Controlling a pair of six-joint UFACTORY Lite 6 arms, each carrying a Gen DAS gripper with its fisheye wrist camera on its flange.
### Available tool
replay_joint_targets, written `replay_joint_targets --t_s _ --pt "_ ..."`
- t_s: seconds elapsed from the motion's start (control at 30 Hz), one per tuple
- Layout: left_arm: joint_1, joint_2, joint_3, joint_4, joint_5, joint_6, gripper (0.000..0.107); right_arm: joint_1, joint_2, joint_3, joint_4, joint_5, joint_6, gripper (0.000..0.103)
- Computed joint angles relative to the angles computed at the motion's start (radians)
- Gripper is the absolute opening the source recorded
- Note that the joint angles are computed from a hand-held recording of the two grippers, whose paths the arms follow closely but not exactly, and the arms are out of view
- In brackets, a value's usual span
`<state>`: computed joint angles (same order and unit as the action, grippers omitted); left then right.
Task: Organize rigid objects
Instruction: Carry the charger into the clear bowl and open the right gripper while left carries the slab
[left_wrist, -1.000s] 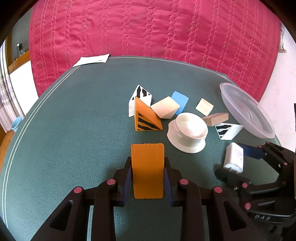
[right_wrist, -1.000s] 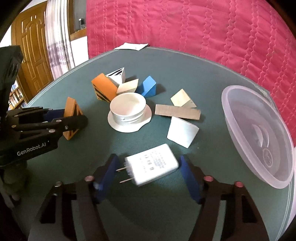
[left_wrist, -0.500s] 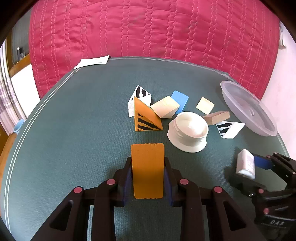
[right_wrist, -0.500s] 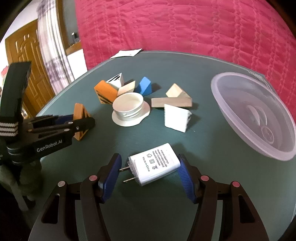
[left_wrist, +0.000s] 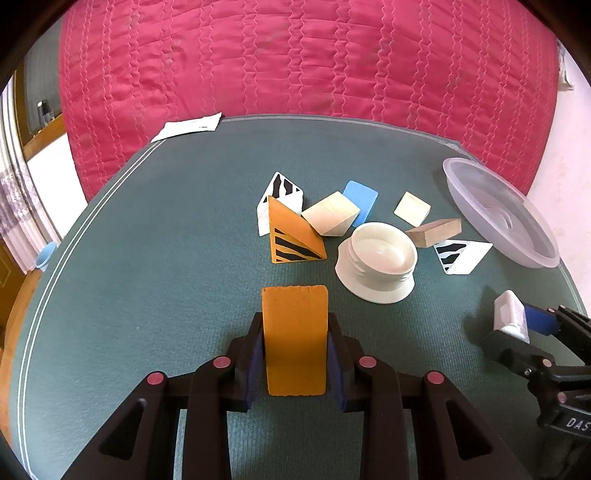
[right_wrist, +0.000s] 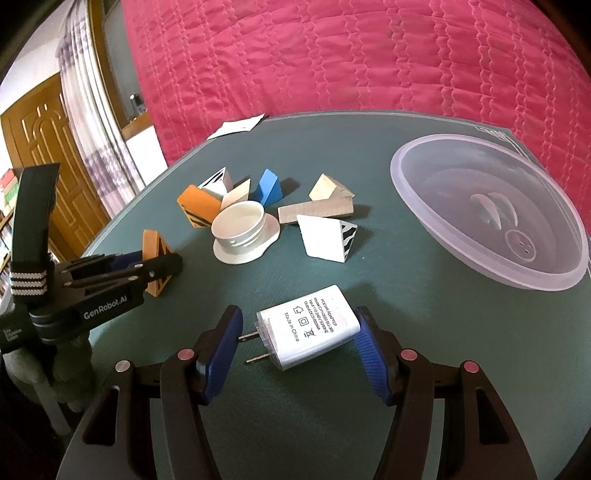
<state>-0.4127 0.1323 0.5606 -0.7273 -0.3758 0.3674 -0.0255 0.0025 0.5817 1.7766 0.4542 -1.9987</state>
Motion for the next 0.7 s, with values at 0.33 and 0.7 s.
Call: replay_joint_targets --t_s 0.33,0.7 --pt "-0.062 -0.016 0.033 -0.208 -0.015 0.191 0.032 -0.053 -0.044 -0.023 -0.001 0.046 0.011 0.062" --pt "-0.131 0.002 0.088 -0.375 -0.057 0.353 0.032 -0.157 -0.081 -0.018 -0.045 0.101 0.068 0.063"
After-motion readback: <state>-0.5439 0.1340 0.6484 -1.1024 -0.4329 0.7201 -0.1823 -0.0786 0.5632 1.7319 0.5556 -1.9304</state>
